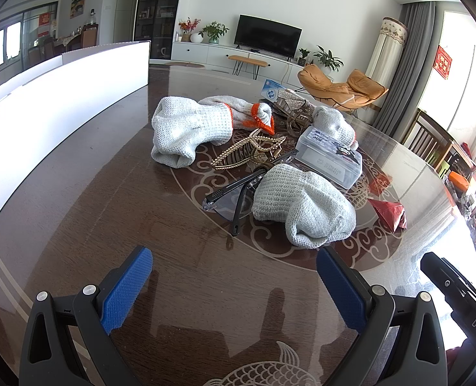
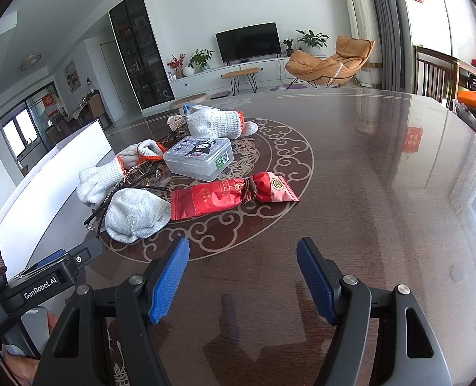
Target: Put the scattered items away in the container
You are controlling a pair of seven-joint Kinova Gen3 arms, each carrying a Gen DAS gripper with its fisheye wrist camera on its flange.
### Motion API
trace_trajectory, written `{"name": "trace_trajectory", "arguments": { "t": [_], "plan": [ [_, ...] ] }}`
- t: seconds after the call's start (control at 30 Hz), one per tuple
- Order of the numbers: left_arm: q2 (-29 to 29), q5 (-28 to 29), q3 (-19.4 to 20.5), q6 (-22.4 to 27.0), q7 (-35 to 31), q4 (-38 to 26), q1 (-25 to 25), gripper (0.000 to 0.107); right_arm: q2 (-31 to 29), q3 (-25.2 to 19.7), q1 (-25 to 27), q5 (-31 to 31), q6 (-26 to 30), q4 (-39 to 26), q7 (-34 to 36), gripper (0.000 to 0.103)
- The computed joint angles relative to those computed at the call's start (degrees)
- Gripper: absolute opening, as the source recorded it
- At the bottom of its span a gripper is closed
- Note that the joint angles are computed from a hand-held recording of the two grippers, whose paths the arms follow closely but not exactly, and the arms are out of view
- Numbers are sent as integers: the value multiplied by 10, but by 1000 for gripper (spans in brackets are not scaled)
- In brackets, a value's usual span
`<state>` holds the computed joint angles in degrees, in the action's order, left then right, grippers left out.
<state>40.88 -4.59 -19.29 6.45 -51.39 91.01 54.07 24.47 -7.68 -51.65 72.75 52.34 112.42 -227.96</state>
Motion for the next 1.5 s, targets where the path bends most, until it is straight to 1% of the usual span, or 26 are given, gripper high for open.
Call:
{"name": "trace_trajectory", "arguments": {
  "t": [0.33,0.53,0.7,0.83,1.07,1.23,1.4,1.43,1.5],
  "plan": [
    [0,1,-1,2,-2,-1,1,103,0,0,0,1,0,1,-2,71],
    [1,-4,-2,2,-1,-2,1,103,-5,-3,1,10,-1,8,-17,71],
    [0,-3,7,-3,-8,-1,-9,103,-3,-5,5,2,-5,4,-7,71],
    [-1,0,6,-3,-11,2,-6,103,-1,-2,8,-10,-8,-2,6,71],
    [4,-5,-9,10,-9,-8,10,103,1,4,7,-21,-16,-4,16,71],
    [8,-23,-21,23,-1,-16,24,103,2,7,11,-28,-27,-6,26,71],
    [9,-40,-33,23,12,-16,37,103,5,11,12,-44,-31,-14,47,71],
    [7,-43,-28,23,11,-15,33,103,5,13,11,-47,-31,-15,50,71],
    [1,-47,3,34,-1,-17,6,103,6,15,11,-51,-35,-15,53,71]
  ]
}}
